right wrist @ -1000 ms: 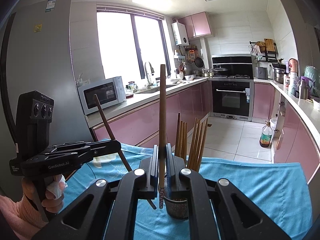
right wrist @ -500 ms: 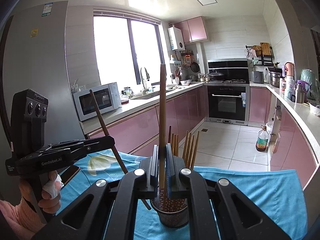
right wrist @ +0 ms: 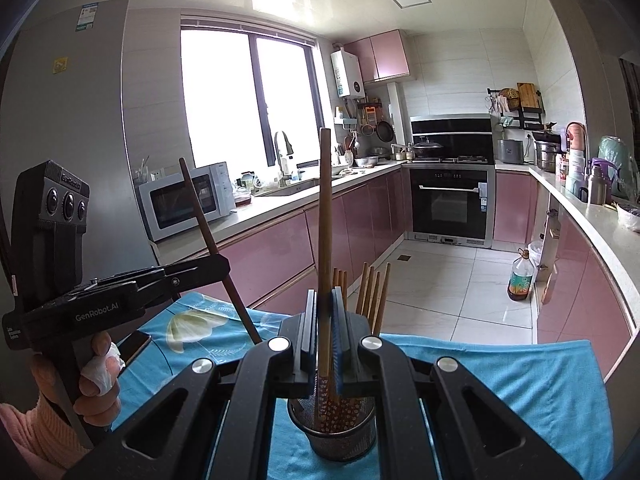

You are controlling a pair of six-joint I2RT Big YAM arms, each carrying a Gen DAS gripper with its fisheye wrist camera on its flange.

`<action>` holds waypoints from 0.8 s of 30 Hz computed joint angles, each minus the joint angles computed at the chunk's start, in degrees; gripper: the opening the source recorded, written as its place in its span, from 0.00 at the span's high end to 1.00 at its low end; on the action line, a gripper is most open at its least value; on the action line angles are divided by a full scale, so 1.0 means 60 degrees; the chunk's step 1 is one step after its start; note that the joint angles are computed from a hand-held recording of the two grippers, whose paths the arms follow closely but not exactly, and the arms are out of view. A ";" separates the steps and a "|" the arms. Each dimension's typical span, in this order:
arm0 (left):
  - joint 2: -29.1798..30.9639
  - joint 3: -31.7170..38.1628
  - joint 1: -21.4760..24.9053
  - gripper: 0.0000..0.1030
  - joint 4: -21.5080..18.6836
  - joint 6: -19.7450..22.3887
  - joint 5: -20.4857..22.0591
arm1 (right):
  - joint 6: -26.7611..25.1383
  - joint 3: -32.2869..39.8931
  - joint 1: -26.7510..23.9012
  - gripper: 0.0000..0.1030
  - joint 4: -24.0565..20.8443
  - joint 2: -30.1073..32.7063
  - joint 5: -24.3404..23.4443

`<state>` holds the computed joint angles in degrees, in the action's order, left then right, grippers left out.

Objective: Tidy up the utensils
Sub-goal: 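Carry the left gripper's chopstick over the mesh holder while the right gripper follows with its own, then lower the left gripper's chopstick into the mesh holder while the right gripper inserts its own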

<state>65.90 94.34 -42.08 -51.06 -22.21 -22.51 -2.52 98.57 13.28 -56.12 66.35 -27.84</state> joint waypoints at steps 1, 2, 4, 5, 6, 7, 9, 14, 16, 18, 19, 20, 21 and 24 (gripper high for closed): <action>0.0039 0.0032 0.0039 0.93 -0.0027 -0.0001 0.0013 | -0.0002 0.0015 0.0008 0.94 -0.0025 0.0016 0.0016; 0.0079 0.0051 0.0063 0.93 -0.0055 -0.0003 -0.0001 | -0.0008 0.0003 0.0015 0.94 -0.0025 0.0025 0.0055; 0.0155 0.0085 0.0100 0.93 -0.0030 -0.0001 -0.0015 | -0.0010 -0.0019 0.0032 0.94 -0.0029 0.0040 0.0112; 0.0187 0.0098 0.0137 0.93 -0.0039 -0.0017 0.0033 | -0.0008 0.0001 0.0044 0.94 -0.0050 0.0057 0.0139; 0.0254 0.0175 0.0178 0.93 -0.0093 -0.0043 0.0097 | -0.0001 -0.0003 0.0058 0.94 -0.0059 0.0059 0.0173; 0.0294 0.0206 0.0191 0.93 -0.0122 -0.0051 0.0120 | 0.0006 -0.0001 0.0055 0.94 -0.0071 0.0074 0.0176; 0.0404 0.0295 0.0225 0.93 -0.0183 -0.0043 0.0141 | 0.0013 0.0003 0.0069 0.94 -0.0093 0.0097 0.0210; 0.0485 0.0268 0.0274 0.93 -0.0267 -0.0075 0.0241 | -0.0007 0.0046 0.0114 0.94 -0.0170 0.0189 0.0299; 0.0518 0.0283 0.0337 0.93 -0.0294 -0.0081 0.0319 | -0.0033 0.0073 0.0123 0.94 -0.0213 0.0222 0.0330; 0.0497 0.0270 0.0368 0.93 -0.0354 -0.0094 0.0355 | -0.0034 0.0059 0.0151 0.94 -0.0224 0.0234 0.0373; 0.0497 0.0271 0.0401 0.93 -0.0384 -0.0096 0.0395 | -0.0031 0.0045 0.0151 0.94 -0.0219 0.0243 0.0375; 0.0500 0.0256 0.0431 0.93 -0.0397 -0.0093 0.0424 | -0.0029 0.0040 0.0158 0.94 -0.0227 0.0251 0.0382; 0.0519 0.0265 0.0457 0.93 -0.0424 -0.0098 0.0447 | -0.0035 0.0034 0.0148 0.94 -0.0240 0.0252 0.0376; 0.0545 0.0252 0.0513 0.93 -0.0472 -0.0128 0.0537 | -0.0080 0.0034 0.0117 0.94 -0.0319 0.0260 0.0359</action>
<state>69.17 95.85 -39.00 -53.89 -22.98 -19.29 -3.00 98.77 13.98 -58.03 67.91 -25.69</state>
